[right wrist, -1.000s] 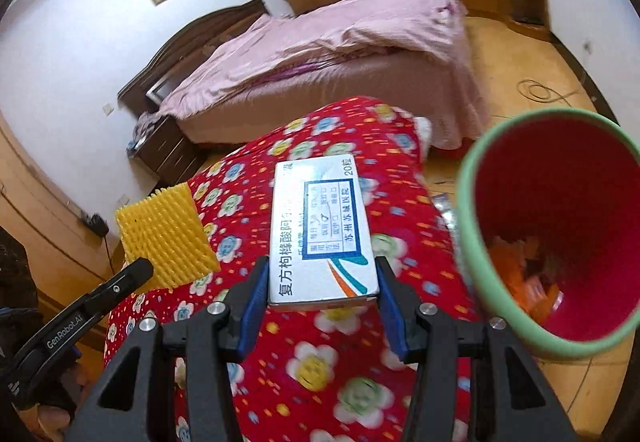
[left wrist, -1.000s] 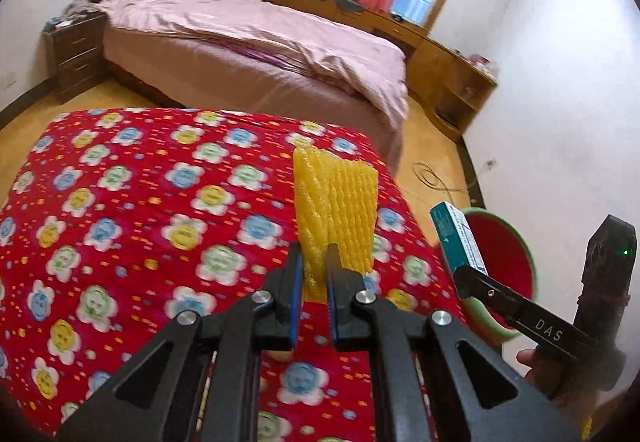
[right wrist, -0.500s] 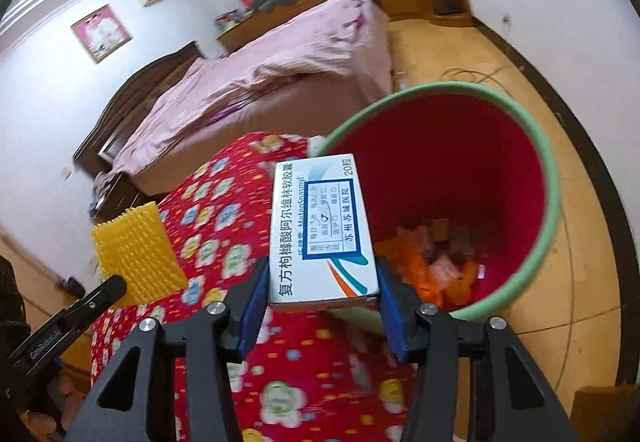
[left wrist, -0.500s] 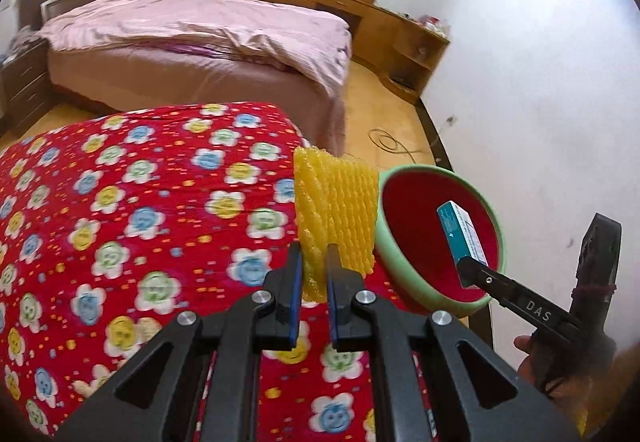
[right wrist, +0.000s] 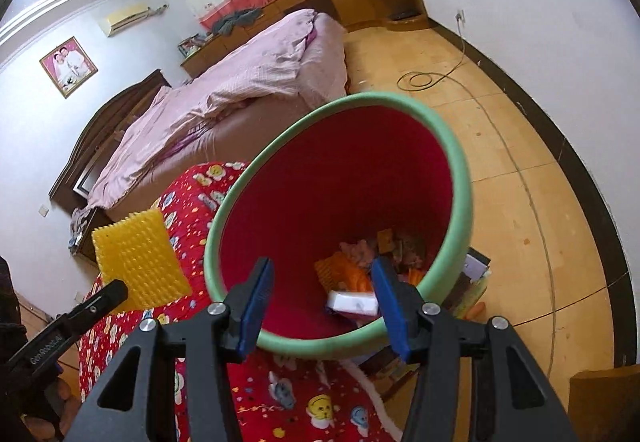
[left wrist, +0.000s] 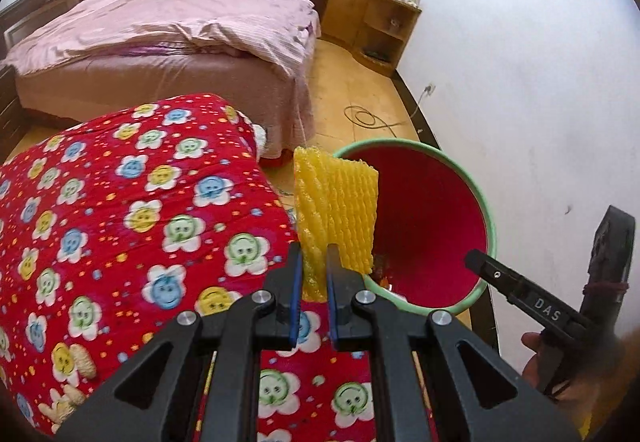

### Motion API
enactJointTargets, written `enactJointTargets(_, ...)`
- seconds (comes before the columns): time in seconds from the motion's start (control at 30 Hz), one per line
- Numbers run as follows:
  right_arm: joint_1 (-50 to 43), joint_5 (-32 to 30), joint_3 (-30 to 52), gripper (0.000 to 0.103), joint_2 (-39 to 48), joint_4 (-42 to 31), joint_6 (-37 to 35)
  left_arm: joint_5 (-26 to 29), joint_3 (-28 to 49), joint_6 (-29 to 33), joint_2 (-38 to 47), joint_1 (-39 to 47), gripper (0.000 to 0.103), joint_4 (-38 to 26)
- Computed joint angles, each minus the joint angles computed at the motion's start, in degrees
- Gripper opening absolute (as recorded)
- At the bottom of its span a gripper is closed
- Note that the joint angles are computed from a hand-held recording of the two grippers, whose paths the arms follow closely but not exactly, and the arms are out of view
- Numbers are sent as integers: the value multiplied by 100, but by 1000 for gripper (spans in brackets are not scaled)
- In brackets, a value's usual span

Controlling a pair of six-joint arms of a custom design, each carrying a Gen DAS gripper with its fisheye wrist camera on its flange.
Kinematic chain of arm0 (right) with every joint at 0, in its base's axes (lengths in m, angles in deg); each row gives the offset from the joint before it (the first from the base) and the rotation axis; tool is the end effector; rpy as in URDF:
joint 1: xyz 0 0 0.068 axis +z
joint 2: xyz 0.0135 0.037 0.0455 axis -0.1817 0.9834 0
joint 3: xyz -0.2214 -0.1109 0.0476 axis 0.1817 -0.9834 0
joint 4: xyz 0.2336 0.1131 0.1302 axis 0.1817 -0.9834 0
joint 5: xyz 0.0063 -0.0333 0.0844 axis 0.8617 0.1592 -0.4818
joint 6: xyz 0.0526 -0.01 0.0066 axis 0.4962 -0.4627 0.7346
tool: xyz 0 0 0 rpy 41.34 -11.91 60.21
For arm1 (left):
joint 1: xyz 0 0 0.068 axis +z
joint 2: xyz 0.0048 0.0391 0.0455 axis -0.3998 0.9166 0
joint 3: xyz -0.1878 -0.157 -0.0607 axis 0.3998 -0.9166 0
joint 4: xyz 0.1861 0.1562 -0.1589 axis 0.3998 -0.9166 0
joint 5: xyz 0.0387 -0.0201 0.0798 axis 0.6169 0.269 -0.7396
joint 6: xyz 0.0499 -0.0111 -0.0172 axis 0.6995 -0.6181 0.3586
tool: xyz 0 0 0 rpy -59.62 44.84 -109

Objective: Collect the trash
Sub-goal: 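Carry the medicine box over the bin and open the right tool, then lower the yellow foam pad into the bin and open the left tool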

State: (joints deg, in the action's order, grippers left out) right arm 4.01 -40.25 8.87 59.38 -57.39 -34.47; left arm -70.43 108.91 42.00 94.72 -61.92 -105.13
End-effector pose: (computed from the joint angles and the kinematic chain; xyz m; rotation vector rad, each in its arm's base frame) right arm 0.2646 0.0729 0.1525 0.2366 2.4260 0.4971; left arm 0.2523 -0.1898 0.1741 -0.0627 2.4202 -0.3426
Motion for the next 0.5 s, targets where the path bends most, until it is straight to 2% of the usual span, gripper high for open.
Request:
enactJointTargets(0.37,-29,83,-322,55,-629,-102,-52,357,850,436,1137,-93,11,124)
enactJointTargets(0.4,-38,78,-331,55,-651,-111,-48,401,873,425,1162,-88,15,121)
enactJointTargets(0.5,-37,124,-397,55,-773,-172,-97,464,863,424,1182,-63,36,173)
